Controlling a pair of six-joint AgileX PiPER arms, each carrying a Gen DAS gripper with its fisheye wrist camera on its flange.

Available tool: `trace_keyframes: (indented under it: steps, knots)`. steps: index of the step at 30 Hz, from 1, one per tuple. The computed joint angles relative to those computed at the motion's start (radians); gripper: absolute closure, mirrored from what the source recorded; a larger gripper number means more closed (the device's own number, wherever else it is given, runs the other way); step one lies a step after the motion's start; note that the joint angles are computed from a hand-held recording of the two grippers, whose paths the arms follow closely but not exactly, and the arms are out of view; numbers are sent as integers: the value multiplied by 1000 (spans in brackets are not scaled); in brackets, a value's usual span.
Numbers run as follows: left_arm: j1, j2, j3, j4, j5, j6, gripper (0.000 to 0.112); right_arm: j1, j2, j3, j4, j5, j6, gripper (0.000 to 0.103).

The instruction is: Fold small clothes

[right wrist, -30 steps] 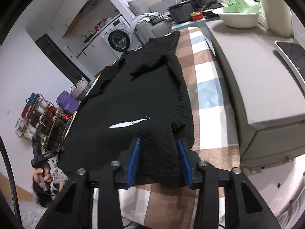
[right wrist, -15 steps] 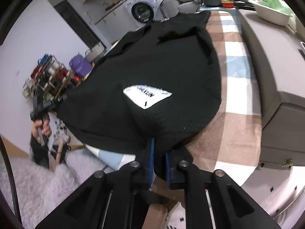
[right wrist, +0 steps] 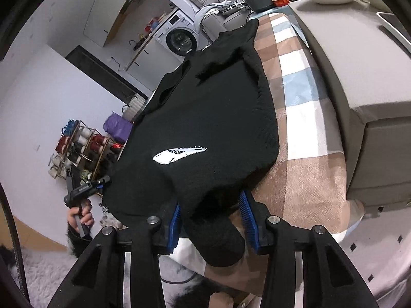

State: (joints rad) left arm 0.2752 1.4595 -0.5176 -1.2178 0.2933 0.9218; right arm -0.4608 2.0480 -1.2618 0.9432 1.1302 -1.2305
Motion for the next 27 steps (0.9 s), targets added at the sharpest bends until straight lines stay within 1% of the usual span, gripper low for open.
trace_keyframes:
  steps: [2,6,8,10,14,15,16,17,18,19,20,22,23,24,25,27]
  knots:
    - [-5,-1,0,21,2,-12,67,-3,-17,8,-7,3,-15,61]
    - [2,3,-4,27,40,6,60,0,-34,-1,8,4,6,59]
    - [-7,5,-8,66,42,-27,59,7,-14,-25,10,12,26,59]
    - [-10,8,-9,69,48,-24,59,9,4,-42,22,26,36,59]
    - [9,7,-2,1,72,61,60,3,7,-50,20,45,37,59]
    - [13,5,3,-34,73,99,62,1,12,-55,23,53,40,59]
    - [11,-1,10,-73,63,138,70,-1,16,-58,31,57,41,59]
    - [4,-6,14,-89,48,151,83,0,23,-64,36,64,43,59]
    - [1,-8,17,-103,38,166,90,5,26,-67,46,57,46,59]
    - [-1,-11,20,-125,30,186,99,6,26,-61,52,48,44,59]
    - [4,-13,24,-170,29,225,106,14,32,-61,59,41,47,59]
    - [15,-24,36,-255,31,304,108,27,36,-52,83,18,44,60]
    - [18,-29,39,-281,32,329,109,33,36,-45,94,5,36,68]
    - [22,-38,44,-326,31,372,109,41,32,-34,108,-11,19,82]
    - [25,-49,48,-343,30,385,109,48,22,-17,123,-31,-3,87]
    - [45,-68,50,-395,50,433,110,57,-8,22,167,-71,-57,92]
